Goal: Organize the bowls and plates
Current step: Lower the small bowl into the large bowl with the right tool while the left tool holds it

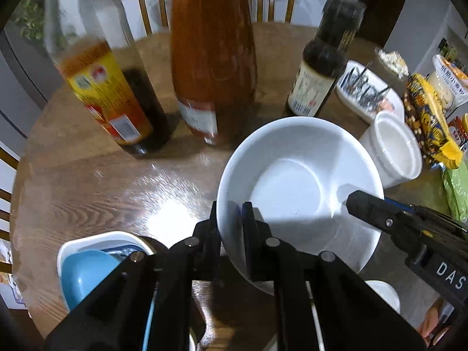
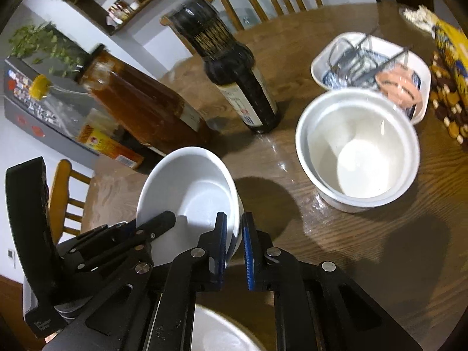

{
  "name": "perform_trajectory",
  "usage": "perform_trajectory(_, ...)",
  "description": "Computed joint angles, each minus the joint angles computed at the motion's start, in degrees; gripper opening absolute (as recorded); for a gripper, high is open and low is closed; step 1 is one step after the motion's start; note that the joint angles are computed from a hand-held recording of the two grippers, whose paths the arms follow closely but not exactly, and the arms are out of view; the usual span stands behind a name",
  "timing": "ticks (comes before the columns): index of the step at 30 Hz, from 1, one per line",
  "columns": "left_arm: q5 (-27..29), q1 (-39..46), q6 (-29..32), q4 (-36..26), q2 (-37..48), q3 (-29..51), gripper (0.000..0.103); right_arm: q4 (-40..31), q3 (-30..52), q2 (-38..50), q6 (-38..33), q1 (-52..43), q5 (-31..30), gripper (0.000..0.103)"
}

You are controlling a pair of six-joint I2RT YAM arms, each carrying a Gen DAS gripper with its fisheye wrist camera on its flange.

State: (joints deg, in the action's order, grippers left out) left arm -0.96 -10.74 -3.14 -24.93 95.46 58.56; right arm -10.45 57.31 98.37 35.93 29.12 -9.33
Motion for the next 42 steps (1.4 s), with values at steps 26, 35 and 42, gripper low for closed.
perform_trajectory(26, -12.52, -12.82, -8.85, -5.64, -29.95, -16.74, 0.014, -6.92, -14.85, -27.68, 4.28, 13.33, 9.61, 0.013)
perform_trajectory(35, -14.66, -15.94, -11.51, -6.9, -32.85, -19.74, 0.014, -9.14, -16.54, -29.98, 5.24, 16.04, 11.12, 0.013)
perform_trajectory(42, -15.15, -17.96, -13.25, -6.79, -33.05, -21.55, 0.014, -10.98, -17.25, -30.44, 5.46, 17.07, 11.85, 0.013)
